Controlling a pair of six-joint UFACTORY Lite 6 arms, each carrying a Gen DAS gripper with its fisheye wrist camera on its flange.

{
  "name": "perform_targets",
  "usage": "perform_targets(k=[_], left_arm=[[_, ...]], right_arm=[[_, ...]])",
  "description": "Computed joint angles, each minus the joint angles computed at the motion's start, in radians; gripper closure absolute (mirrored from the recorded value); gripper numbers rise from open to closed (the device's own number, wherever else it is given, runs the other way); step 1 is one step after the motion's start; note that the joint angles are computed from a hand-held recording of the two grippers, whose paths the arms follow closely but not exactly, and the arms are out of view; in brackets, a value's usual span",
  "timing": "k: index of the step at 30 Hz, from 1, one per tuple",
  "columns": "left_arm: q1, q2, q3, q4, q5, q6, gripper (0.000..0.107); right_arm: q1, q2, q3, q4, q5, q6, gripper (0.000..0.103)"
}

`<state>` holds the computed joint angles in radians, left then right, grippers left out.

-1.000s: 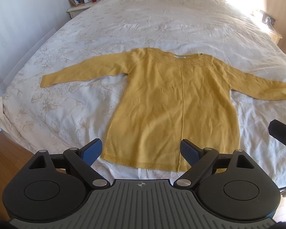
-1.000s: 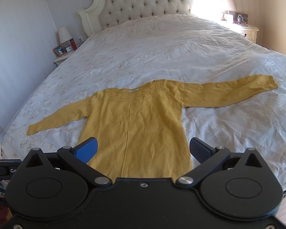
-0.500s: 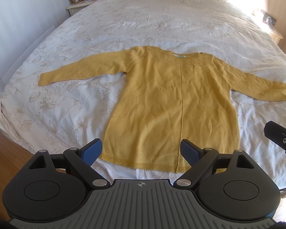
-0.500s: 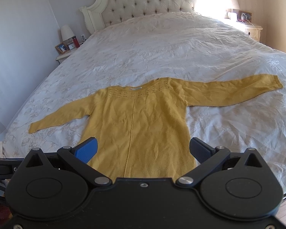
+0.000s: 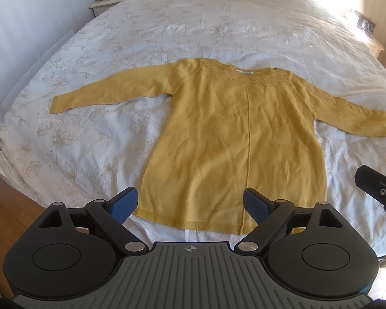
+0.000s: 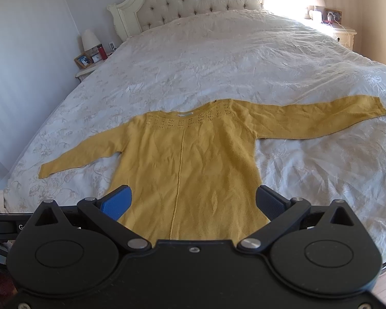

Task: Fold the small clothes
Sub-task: 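Move both tools over the yellow sweater toward a sleeve cuff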

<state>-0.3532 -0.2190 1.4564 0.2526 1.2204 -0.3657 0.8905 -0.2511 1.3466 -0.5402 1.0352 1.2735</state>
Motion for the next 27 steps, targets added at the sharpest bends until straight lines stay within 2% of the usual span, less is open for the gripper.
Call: perform_targets(k=[17,27], left_arm=[[0.115,0.151,0.106,-0.095,-0.01,0.125,0.018],[0.219,0.323,0.268,-0.193,-0.005,0.232,0.018]], right_arm=[[-0.088,0.133,0.086,0.089,-0.045,-0.084,0.001],[-0.168,0.25,0.198,0.156,-0.053,-0.153,0.001]])
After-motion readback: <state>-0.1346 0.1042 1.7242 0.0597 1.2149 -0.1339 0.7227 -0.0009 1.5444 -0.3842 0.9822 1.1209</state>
